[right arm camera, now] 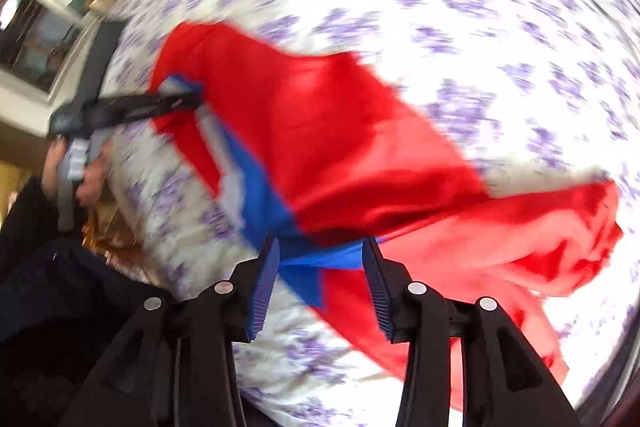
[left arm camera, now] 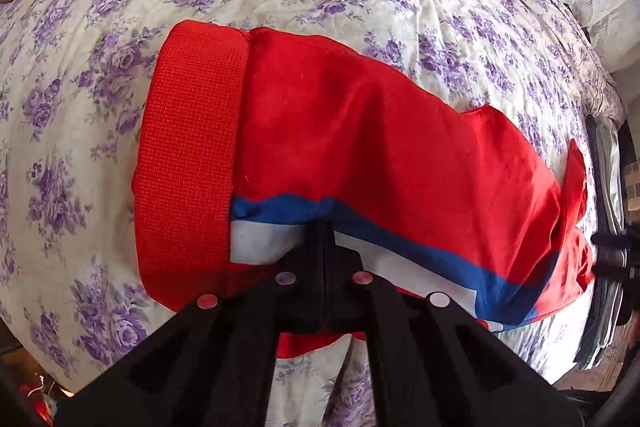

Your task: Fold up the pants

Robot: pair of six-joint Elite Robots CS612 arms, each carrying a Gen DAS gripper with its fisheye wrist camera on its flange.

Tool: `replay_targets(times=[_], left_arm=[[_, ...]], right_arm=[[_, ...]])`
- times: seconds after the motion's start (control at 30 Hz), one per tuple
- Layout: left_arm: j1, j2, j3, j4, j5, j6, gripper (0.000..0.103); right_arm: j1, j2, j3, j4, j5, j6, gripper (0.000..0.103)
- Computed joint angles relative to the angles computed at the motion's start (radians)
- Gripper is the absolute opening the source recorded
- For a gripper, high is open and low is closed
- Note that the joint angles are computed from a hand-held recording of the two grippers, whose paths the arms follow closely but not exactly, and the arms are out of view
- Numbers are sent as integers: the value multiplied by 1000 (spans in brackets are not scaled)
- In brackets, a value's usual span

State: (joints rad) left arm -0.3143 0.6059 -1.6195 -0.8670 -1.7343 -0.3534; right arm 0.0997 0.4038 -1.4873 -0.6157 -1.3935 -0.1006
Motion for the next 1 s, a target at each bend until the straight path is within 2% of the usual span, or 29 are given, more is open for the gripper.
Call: replay_targets(times=[0.1,0.17,0.27,0.33,0.4,0.5,0.57,0.63,0.67,0.7,0.73,0.87,1.0], left_arm=[[-3,-11,13,19,14,1,2],[-7,-19,22,35,32,8,2],[-10,-25,30,48,44,17,2],[-11,-26,34,48,41,14,2],[-10,-27,36,51,40,13,2],[-13,-31,41,60,49,14,2],[-14,-33,47,59,52,16,2],[-13,-34,49,58,46,14,2],[-11,-34,50,57,41,13,2],[-9,-34,51,57,35,13,2],[-7,-34,51,57,32,15,2],[-6,-36,53,63,36,25,2],[-9,-39,56,67,48,40,2]], right_arm=[[-76,-34,97,36,-68,232,47],[-109,-47,147,45,-102,331,47],[-134,-59,195,27,-74,408,47],[-142,-76,243,11,-54,423,47],[-132,-92,297,17,-99,438,49],[-129,-106,363,21,-122,481,50],[-126,-101,374,26,-141,483,55],[-118,-78,333,14,-160,462,52],[-117,-71,312,11,-167,446,29],[-120,-70,297,13,-158,434,16],[-125,-65,270,16,-139,436,8],[-156,-47,123,12,-64,389,7],[-205,-6,-96,69,39,390,7]])
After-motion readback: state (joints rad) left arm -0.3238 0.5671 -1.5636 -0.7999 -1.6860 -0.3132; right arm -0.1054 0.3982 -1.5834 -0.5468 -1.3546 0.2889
